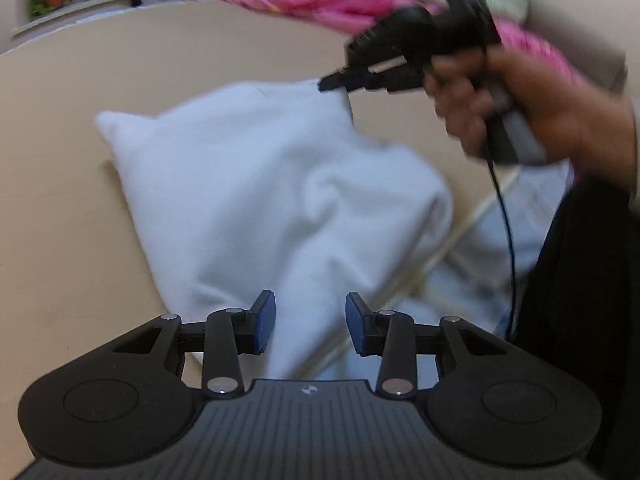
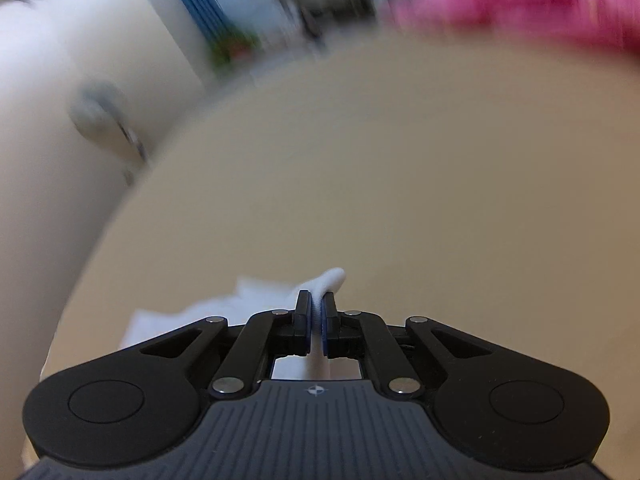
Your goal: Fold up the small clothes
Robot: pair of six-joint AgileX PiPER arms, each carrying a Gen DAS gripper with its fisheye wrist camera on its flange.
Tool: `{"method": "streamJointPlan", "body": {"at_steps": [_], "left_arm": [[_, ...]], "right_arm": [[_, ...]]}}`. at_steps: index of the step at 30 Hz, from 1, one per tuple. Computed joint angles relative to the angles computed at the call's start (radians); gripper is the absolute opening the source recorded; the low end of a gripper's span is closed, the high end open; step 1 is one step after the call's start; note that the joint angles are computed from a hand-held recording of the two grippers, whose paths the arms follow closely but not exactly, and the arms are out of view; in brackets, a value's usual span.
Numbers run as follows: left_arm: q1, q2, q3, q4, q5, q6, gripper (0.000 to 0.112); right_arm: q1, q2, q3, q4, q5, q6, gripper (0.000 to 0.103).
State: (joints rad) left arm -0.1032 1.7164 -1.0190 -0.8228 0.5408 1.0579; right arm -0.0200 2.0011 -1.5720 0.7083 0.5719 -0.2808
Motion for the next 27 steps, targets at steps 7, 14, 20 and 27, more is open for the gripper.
{"method": "streamJointPlan", "body": {"at_steps": [7,14,20,27], "left_arm": [[0.155,-0.003,-0.038,-0.194,0.134,0.071,0.043],[0.213,-0.011,-0.05,-0.228,0.113,0.03,0.044],[0.202,-0.048,-0.003,-0.23,0.092,0.083,0.045],[0.205,-0.076,0.034,-0.201,0.066,0.059,0.045]], "right_arm": [[-0.11,-0.155,0.201,0.314,0.061,-0.237,0.052],[-0.206,-0.295,0.369,0.33,0.393,-0.614,0.051],[-0.208,-0.35,0.463,0.324,0.483,-0.837,0.052],[-0.026,-0.357,0.511,0.19,0.285,-0.91,0.034]]}}
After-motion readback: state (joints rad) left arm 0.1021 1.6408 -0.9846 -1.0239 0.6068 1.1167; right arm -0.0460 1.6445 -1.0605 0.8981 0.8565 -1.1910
